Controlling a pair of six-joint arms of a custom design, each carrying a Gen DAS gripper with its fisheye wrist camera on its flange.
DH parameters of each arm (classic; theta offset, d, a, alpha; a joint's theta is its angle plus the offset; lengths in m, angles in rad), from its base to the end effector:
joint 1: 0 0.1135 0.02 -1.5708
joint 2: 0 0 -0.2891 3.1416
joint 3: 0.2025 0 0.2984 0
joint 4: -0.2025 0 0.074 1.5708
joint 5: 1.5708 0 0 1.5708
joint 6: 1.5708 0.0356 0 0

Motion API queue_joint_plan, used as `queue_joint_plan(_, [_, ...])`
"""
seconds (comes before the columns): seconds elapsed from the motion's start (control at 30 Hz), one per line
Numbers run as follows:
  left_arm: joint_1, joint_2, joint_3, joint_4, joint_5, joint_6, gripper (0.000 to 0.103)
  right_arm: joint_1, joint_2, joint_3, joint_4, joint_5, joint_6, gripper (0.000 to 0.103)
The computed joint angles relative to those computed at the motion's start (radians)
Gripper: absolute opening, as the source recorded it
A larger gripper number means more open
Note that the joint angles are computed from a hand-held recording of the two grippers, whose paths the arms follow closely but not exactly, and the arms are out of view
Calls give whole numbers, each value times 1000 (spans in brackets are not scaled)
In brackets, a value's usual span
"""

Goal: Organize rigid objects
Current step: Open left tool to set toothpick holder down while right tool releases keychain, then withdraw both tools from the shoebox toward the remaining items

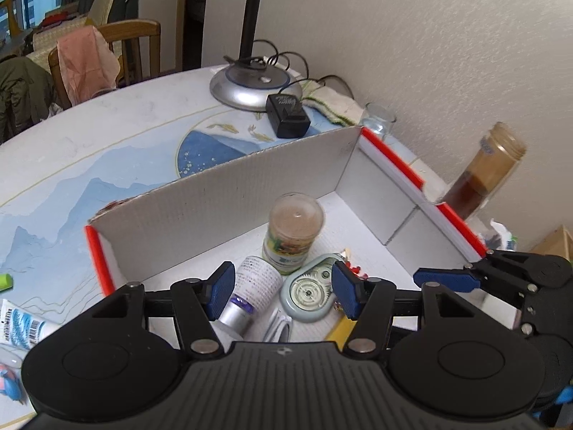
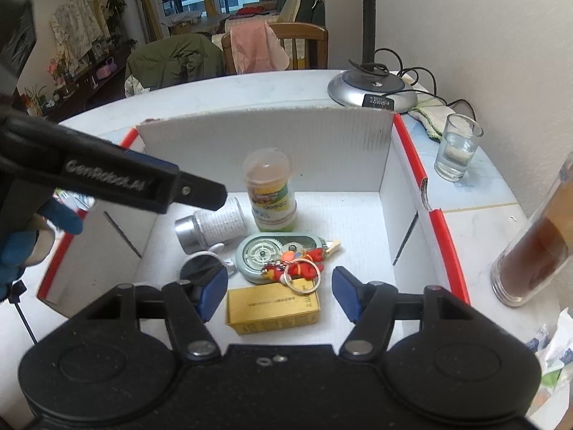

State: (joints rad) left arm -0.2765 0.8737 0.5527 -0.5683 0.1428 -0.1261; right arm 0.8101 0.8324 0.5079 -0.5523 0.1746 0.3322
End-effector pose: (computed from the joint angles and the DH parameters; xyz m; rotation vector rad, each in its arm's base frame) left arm 0.1906 -0.0593 0.2150 0.2490 2.4675 -0.3495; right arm 0.1364 0.1343 0.2072 -0.5047 2.3998 0.2987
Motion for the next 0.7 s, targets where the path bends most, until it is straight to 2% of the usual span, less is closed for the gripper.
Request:
queue_joint_plan(0.13, [21,-120,-12,-66,20,16,59,47,-35,10,-28,37,37,64])
queue_joint_plan(0.4, [96,-341,-28,-203,40,87,62,214,-72,52,-86,171,156,73])
queue_joint_plan(0.57, [255,-451,-16,-316,143,182,62,306,-52,86,-106,241,228,78])
queue_joint_plan(0.7, [504,-517,10,-451,309,345,70,379,-20,116,-112,293,292,81])
